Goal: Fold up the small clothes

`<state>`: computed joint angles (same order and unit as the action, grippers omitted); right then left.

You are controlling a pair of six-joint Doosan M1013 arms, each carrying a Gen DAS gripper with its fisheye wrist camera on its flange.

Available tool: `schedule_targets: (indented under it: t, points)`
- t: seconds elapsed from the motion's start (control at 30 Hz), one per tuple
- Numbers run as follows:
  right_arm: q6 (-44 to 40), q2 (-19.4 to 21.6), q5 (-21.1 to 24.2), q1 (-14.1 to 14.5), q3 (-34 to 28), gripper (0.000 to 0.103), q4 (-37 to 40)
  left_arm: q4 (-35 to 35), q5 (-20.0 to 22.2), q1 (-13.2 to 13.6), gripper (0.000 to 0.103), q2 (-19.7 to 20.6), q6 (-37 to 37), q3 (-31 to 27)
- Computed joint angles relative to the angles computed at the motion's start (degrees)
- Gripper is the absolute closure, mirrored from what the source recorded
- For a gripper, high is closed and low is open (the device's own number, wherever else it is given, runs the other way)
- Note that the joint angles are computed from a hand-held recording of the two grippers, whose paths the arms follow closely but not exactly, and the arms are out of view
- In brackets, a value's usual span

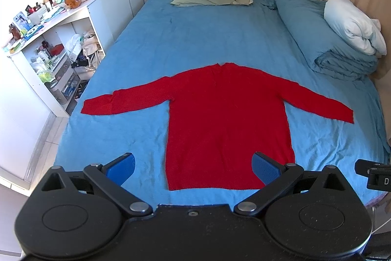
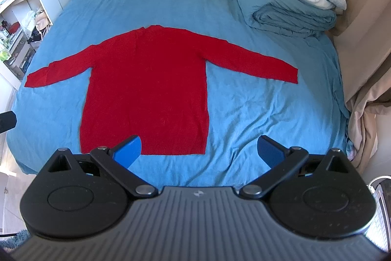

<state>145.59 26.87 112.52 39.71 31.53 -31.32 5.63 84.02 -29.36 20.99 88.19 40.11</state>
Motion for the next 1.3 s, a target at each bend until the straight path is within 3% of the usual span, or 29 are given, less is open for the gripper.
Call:
schedule_targets:
  t: [0.93, 1.3]
  points:
    - [-0.9, 1.4, 0.7, -0.3, -2.7, 0.000, -0.6, 0.2, -0.3, 0.2, 0.000, 0.1, 0.0, -0.2]
    - [0.8, -0.3, -0.7, 0.2, 0.7, 0.000, -0.7, 0.2, -0.3, 0.3, 0.000, 0.0, 0.0, -0.2]
